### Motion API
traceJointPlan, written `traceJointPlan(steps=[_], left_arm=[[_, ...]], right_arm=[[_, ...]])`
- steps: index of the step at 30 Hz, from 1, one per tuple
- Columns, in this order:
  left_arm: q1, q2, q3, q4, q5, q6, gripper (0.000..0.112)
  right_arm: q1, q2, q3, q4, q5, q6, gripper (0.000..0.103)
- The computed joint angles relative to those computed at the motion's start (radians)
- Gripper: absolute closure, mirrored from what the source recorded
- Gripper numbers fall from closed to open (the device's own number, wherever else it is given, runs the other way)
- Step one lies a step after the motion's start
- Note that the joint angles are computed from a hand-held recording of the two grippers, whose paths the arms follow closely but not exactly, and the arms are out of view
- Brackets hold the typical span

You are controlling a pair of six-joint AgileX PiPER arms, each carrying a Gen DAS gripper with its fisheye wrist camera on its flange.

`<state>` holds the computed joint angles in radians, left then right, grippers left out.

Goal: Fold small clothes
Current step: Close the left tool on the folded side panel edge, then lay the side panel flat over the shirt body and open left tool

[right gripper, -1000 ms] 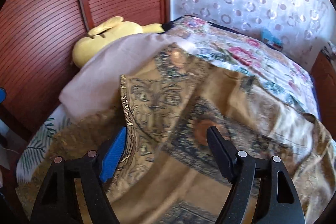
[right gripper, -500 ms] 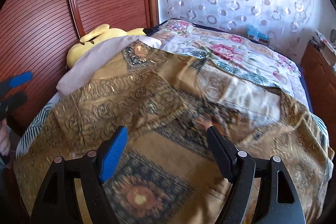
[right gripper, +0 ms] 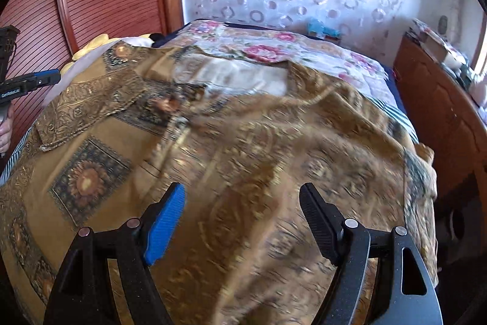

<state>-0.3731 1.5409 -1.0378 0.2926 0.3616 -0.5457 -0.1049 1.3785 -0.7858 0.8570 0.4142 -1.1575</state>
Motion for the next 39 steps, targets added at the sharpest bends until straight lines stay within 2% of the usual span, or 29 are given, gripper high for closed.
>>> traceJointPlan(steps=[4, 9, 14, 15, 16, 19, 22, 24, 26, 29, 32, 35, 37, 39], left_arm=[[0.031, 0.083, -0.074, -0.081, 0.030, 0.082, 0.069], [0.047, 0.148, -0.151, -0.153, 0.080, 0.156, 0.084], [0.046, 0.193, -0.204, -0.146, 0.123, 0.168, 0.085], [0.048, 0.197, -0.208, -0.148, 0.123, 0.171, 0.092], [0.050, 0.196, -0.207, -0.151, 0.121, 0.176, 0.105], [0.044, 0.165, -0.187, -0.141, 0.097, 0.177, 0.109], [0.030, 0.123, -0.179, -0.022, 0.081, 0.081, 0.109], [0.043, 0.109, -0.196, -0.038, 0.088, 0.101, 0.109], [0.036, 0.123, -0.232, 0.042, 0.136, 0.050, 0.109], [0.039, 0.157, -0.259, 0.052, 0.185, 0.056, 0.109], [0.039, 0.147, -0.222, 0.070, 0.165, 0.028, 0.105], [0.024, 0.099, -0.157, 0.112, 0.120, -0.029, 0.092], [0.005, 0.053, -0.109, 0.156, 0.091, -0.077, 0.077], [-0.005, 0.008, -0.068, 0.145, 0.052, -0.074, 0.066]], right_arm=[[-0.035, -0.014, 0.049, 0.049, 0.000, -0.053, 0.024], [-0.016, -0.025, 0.048, 0.018, 0.005, 0.012, 0.024], [-0.020, -0.012, 0.020, -0.018, 0.028, 0.057, 0.024], [-0.027, -0.005, 0.012, -0.012, 0.034, 0.049, 0.024], [-0.033, -0.002, 0.011, -0.002, 0.037, 0.036, 0.024], [-0.044, 0.005, 0.005, 0.011, 0.045, 0.019, 0.024], [-0.044, 0.006, 0.004, 0.011, 0.045, 0.018, 0.024], [-0.066, 0.031, -0.011, 0.040, 0.056, -0.026, 0.024], [-0.067, 0.030, -0.011, 0.041, 0.057, -0.027, 0.024], [-0.067, 0.029, -0.010, 0.041, 0.057, -0.027, 0.024], [-0.070, 0.031, -0.011, 0.041, 0.057, -0.031, 0.024], [-0.068, 0.026, -0.007, 0.031, 0.052, -0.023, 0.024], [-0.068, 0.021, -0.007, 0.020, 0.055, -0.014, 0.024], [-0.071, 0.016, -0.007, 0.017, 0.061, -0.012, 0.024]])
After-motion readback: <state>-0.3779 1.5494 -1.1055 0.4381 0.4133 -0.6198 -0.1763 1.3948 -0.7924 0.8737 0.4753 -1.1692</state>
